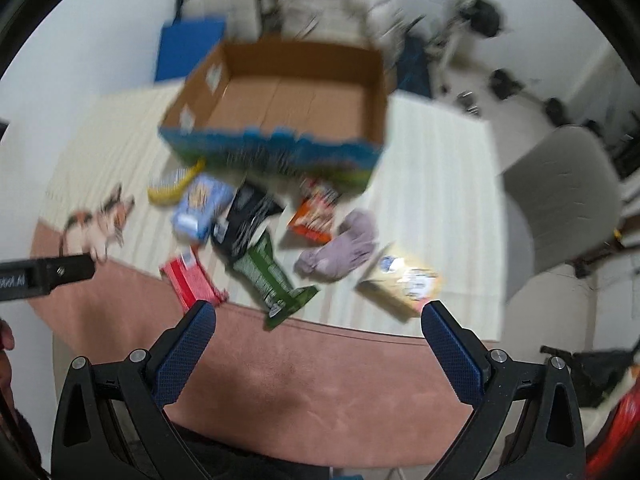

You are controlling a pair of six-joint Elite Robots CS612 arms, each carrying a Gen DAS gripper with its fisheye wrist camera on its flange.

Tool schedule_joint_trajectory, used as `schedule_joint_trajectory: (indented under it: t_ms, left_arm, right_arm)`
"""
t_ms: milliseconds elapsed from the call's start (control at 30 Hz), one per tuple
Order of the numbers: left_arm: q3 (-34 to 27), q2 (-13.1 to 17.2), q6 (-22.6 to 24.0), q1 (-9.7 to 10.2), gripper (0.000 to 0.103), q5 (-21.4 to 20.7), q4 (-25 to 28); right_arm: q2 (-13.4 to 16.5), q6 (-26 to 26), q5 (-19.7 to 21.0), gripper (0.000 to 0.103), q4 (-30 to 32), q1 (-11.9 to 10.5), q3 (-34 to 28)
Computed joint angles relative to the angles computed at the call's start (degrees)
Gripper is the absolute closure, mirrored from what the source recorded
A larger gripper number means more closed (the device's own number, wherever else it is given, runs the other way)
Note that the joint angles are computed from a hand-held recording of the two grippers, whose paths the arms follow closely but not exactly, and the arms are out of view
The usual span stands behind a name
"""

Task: Organize soft objects
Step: 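Grasp the red packet with the left tool while the right tool grasps the green packet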

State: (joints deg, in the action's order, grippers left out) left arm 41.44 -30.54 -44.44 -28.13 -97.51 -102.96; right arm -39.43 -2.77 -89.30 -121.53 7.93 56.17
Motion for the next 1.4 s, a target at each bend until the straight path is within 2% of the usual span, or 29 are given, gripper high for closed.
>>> schedule_joint_trajectory:
  t_ms: [67, 133, 233, 300, 333, 400, 467, 500, 567, 600, 667, 733, 800, 867, 967, 1000, 1067, 1167, 1267, 1400]
  left_arm:
    - [-3.16, 3.28, -0.95, 0.66, 0.012, -4.65, 1.25]
    - [-6.65, 6.62, -1.94, 1.14, 0.019, -8.36, 3.11]
    - [-11.32, 10.98, -3.36, 1.57, 0.025, -12.06, 5.7]
    - [-14.17, 13.47, -4.25, 1.71, 0.027, -13.73, 8.11]
    - [-14.56, 14.08, -4.64, 1.75, 0.031, -14.23, 8.41]
    - [-15.18, 14.89, -4.47, 1.69, 0.043, -14.3, 9.62]
    - [-12.34, 13.84, -4.22, 1.62, 0.045, -14.36, 7.45]
    - [-10.92, 13.1, -3.6, 1.5, 0.047, -13.75, 6.5]
    - [-10.2, 12.33, -0.12, 1.02, 0.05, -10.48, 7.86]
    - [-9.74, 11.86, 2.65, 0.59, 0.051, -8.08, 8.62]
    - [-9.37, 11.5, 6.91, -0.03, 0.051, -4.93, 9.9]
    - [-8.23, 11.06, 9.27, -0.33, 0.048, -3.35, 9.94]
    - [-8.33, 11.35, 9.54, -0.3, 0.048, -3.42, 10.31]
    - [-6.14, 10.66, 8.41, -0.31, 0.048, -3.43, 8.31]
    - [-2.57, 9.19, 6.2, -0.23, 0.054, -3.17, 4.25]
    - [-0.99, 8.24, 5.53, -0.32, 0.057, -2.9, 3.03]
    - [2.02, 6.32, 5.08, -0.68, 0.059, -1.88, 1.54]
    - [7.33, 2.2, 5.0, -1.56, 0.06, 0.18, -1.38]
    - [11.74, -1.48, 5.27, -2.26, 0.06, 0.75, -5.83]
    - [13.46, -4.54, 5.04, -2.71, 0.06, -0.19, -11.76]
  right_arm:
    - [3.65, -2.44, 1.38, 0.001, 4.03, -0.01, -4.05]
    - [7.13, -4.17, 3.35, 0.006, 8.19, -0.04, -8.18]
    - [11.78, -5.54, 5.62, 0.016, 13.51, 0.08, -14.27]
    - [15.16, -6.31, 6.52, 0.019, 18.08, 0.19, -19.17]
    - [16.76, -6.75, 6.16, 0.019, 19.78, 0.39, -21.54]
    - [19.76, -8.02, 5.55, 0.019, 23.08, 0.85, -26.25]
    - [22.14, -8.58, 6.77, 0.024, 26.69, 1.0, -30.13]
    - [23.17, -8.74, 7.29, 0.029, 28.56, 1.09, -31.93]
    - [26.08, -8.9, 7.36, 0.057, 33.57, 1.38, -37.01]
    - [27.03, -8.28, 7.08, 0.057, 35.25, 1.5, -38.63]
    - [27.55, -5.34, 7.94, 0.065, 37.09, 1.35, -39.29]
    - [27.76, -2.48, 11.78, 0.067, 40.28, 0.74, -39.59]
    - [25.22, -0.25, 13.93, 0.066, 38.3, 0.26, -34.58]
    - [23.81, 1.73, 13.55, 0.062, 35.17, 0.27, -30.99]
    - [23.32, 3.62, 13.86, 0.063, 34.29, 0.3, -29.15]
    - [22.57, 4.02, 13.31, 0.063, 32.73, 0.39, -27.59]
    - [21.02, 4.43, 13.53, 0.073, 30.08, 0.49, -24.49]
    - [18.46, 5.12, 15.34, 0.075, 27.11, 0.1, -20.71]
    - [14.17, 4.77, 18.43, 0.075, 23.6, -1.05, -14.98]
    - [9.78, 4.61, 21.12, 0.075, 18.59, -2.35, -10.74]
